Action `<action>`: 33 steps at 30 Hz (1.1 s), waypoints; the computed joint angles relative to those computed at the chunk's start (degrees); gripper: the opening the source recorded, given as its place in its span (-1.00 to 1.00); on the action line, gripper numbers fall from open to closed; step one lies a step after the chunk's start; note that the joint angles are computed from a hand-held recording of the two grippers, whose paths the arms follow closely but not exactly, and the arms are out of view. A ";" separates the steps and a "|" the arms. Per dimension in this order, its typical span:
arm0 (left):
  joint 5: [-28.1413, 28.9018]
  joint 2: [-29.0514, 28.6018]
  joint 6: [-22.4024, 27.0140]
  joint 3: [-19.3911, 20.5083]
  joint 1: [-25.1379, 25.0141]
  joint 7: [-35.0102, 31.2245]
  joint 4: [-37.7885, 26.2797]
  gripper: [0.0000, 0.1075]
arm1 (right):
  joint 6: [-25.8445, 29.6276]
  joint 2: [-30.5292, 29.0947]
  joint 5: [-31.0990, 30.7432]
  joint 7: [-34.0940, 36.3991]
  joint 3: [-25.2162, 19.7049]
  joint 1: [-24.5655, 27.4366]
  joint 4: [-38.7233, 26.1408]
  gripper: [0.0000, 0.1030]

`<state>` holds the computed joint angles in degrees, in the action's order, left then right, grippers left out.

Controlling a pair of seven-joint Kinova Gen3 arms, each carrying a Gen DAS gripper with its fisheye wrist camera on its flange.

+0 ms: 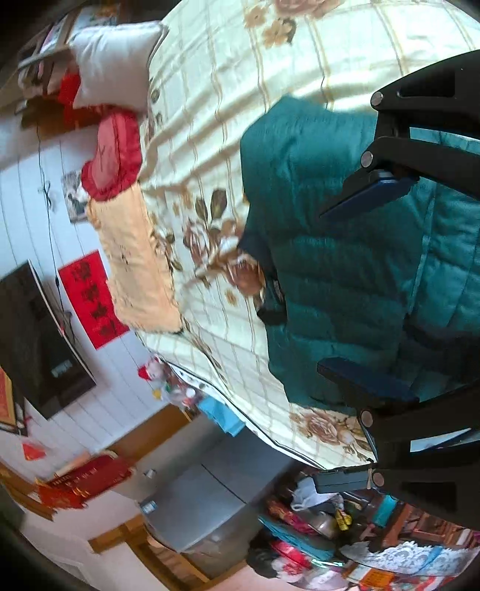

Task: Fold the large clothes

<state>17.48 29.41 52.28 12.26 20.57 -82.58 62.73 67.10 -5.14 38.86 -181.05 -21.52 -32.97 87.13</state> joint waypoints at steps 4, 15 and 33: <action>1.59 0.56 1.63 1.22 -1.42 -3.20 -1.75 -0.58 | 2.20 -1.80 0.02 -2.09 -0.80 0.67 1.47 0.44; -4.92 -0.76 -0.03 -3.55 -2.86 -1.52 -2.29 -0.63 | 5.37 6.93 0.82 2.07 1.68 -2.29 -2.33 0.46; -11.49 -3.36 -1.87 -4.91 -0.53 2.03 0.76 0.03 | 14.38 18.03 -0.32 8.28 13.42 -13.63 -10.50 0.45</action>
<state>5.99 26.05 50.41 7.35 20.03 -80.55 63.48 81.48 12.89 38.54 -172.76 -8.10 -46.60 76.63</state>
